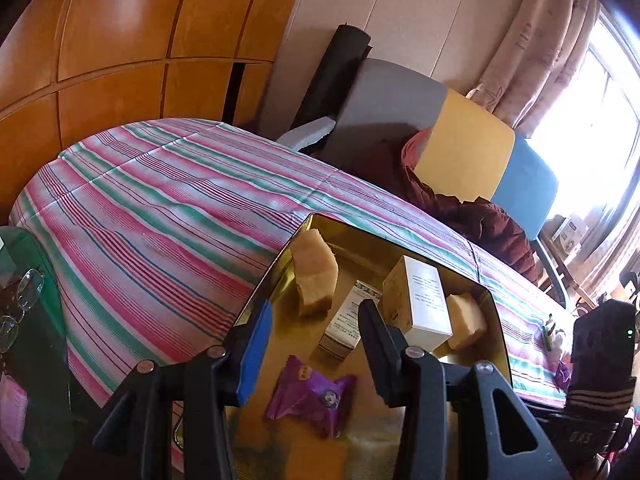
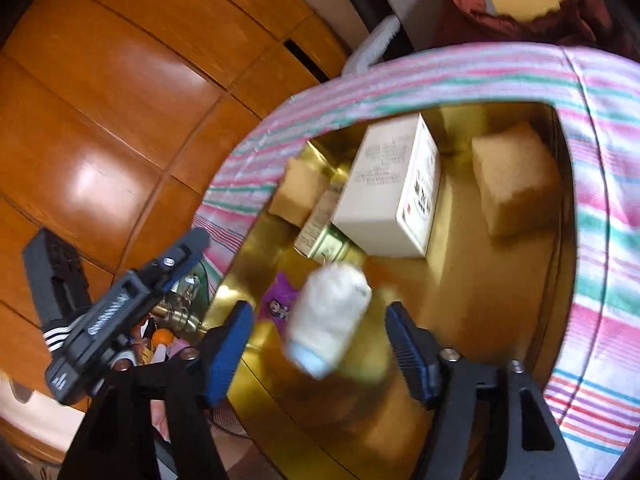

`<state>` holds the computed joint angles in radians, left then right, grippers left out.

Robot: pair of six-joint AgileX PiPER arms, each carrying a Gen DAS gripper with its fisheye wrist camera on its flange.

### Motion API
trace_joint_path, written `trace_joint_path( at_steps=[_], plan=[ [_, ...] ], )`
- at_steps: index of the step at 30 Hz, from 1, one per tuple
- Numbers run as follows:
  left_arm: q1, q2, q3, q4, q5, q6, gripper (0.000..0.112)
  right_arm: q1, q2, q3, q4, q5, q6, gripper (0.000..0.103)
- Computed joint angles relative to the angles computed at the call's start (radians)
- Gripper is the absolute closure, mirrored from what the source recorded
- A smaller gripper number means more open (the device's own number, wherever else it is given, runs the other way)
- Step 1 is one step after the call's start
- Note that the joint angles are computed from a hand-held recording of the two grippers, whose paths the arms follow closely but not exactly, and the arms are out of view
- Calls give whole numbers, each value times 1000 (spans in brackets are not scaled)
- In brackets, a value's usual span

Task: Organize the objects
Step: 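Carry the purple packet and knit cap into the gold box and open both tools, then move both open tools from the gold box back to the pile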

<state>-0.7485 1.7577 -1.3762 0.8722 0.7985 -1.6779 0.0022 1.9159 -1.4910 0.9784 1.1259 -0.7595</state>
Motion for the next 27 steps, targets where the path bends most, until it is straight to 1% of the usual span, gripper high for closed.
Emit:
trace_joint_path(
  at_steps=[3, 8, 11, 14, 19, 23, 27],
  plan=[
    [-7, 0, 4, 14, -1, -21, 67, -7, -53, 31, -23, -26, -51, 31],
    [-16, 14, -15, -5, -8, 7, 67, -18, -110, 74, -28, -43, -94, 31],
    [-22, 17, -17, -2, -43, 16, 67, -29, -132, 88, -34, -44, -99, 31],
    [-33, 37, -45, -21, -70, 65, 67, -39, -165, 103, -53, -63, -116, 31],
    [-61, 85, -113, -65, -85, 159, 67, -74, -211, 127, -111, -105, -134, 31],
    [-89, 125, -173, -108, -92, 241, 67, -134, -216, 133, -144, -126, -126, 31],
    [-122, 164, -235, -129, -86, 314, 67, -215, -203, 119, -222, -134, -122, 34]
  ],
)
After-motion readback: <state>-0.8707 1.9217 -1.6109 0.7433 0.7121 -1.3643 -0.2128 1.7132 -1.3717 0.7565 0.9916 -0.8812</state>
